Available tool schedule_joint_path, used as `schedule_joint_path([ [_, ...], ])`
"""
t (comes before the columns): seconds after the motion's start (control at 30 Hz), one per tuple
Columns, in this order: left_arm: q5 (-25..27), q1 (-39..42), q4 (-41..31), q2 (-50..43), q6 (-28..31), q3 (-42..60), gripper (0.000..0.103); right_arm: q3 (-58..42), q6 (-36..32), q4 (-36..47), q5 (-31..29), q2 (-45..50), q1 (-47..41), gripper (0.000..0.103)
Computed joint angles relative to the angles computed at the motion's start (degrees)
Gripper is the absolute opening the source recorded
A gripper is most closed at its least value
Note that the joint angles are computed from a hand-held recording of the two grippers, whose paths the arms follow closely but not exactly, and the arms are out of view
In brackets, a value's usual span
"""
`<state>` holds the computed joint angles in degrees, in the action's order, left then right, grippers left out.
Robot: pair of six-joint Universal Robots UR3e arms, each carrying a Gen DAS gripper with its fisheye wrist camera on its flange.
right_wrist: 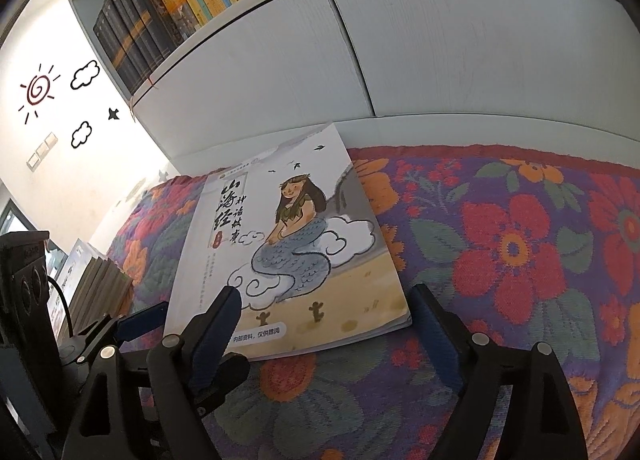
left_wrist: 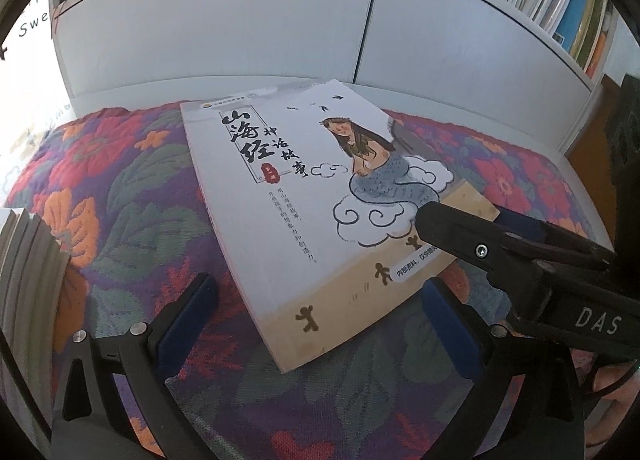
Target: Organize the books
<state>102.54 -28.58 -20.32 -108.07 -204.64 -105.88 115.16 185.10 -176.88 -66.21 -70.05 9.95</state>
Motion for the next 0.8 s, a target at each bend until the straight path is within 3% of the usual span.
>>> schedule_joint_path([
  [0.8, 1.3, -0.5, -1.3, -0.9, 0.9, 1.1, 0.102, -0.2, -0.3, 0.5, -0.2, -0.1, 0.3, 0.088],
])
